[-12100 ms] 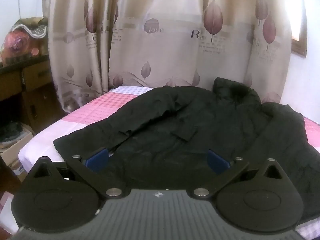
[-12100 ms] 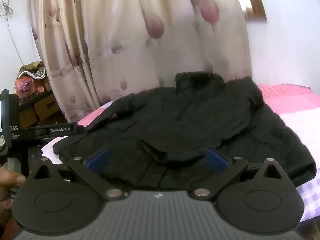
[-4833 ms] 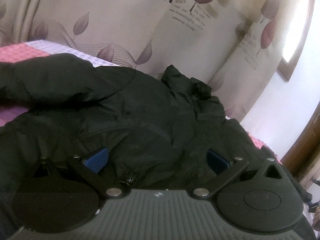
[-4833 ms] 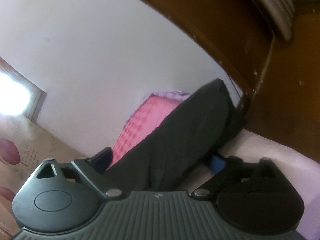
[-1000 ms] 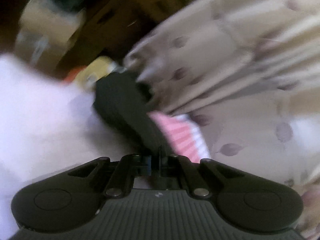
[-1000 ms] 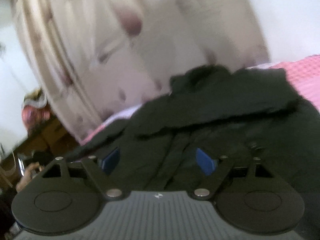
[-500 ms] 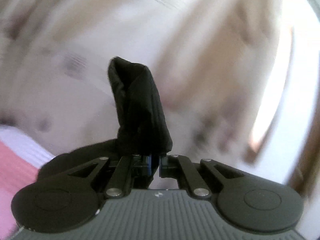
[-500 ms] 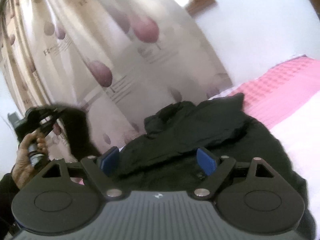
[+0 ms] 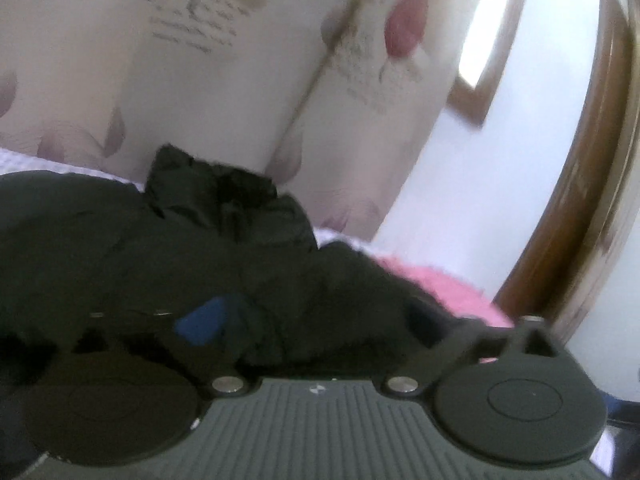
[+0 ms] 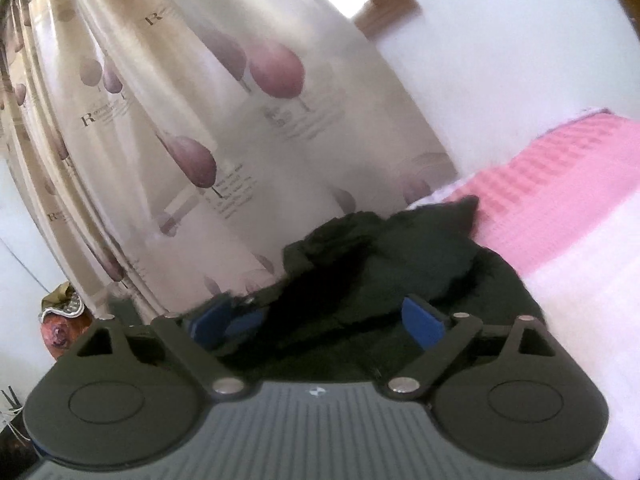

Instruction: Fold large clothes

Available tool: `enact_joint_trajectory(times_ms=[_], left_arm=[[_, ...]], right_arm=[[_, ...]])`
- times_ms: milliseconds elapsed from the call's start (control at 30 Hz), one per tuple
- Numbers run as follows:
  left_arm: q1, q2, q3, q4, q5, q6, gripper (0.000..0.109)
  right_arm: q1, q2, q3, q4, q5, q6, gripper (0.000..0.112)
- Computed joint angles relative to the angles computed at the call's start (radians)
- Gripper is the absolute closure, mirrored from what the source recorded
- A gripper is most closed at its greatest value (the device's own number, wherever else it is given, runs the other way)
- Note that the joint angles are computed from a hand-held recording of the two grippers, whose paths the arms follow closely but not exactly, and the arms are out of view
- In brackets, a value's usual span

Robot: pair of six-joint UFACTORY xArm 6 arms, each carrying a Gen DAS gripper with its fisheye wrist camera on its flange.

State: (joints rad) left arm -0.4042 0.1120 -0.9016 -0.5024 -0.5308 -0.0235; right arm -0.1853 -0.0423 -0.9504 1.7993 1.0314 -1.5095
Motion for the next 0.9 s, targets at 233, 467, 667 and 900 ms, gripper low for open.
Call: enact_joint_trajectory(times_ms=[233, 467, 667, 900], left_arm=[[0.102, -0.094, 0.126, 0.071, -0.09, -0.232, 0.007], [0.29, -0.102, 0.178, 0.112, -0.011, -0.391, 0.02], [0.376, -0.126, 0.257, 0.198, -0.072, -0.53, 0.028], [0.34, -0.121, 0.249, 0.187, -0.108, -0.446, 0.006]], right_arm=[[0.194, 0.205, -0.316, -0.125, -0.271, 0.123, 0.015], [0.325, 0.505, -0.661, -0.479, -0.376, 0.467, 0.025], [0.439, 0.555, -0.699, -0.636, -0.481, 0.386, 0.069], [0.405, 0.512, -0.695, -0.582, -0.535, 0.379, 0.057]])
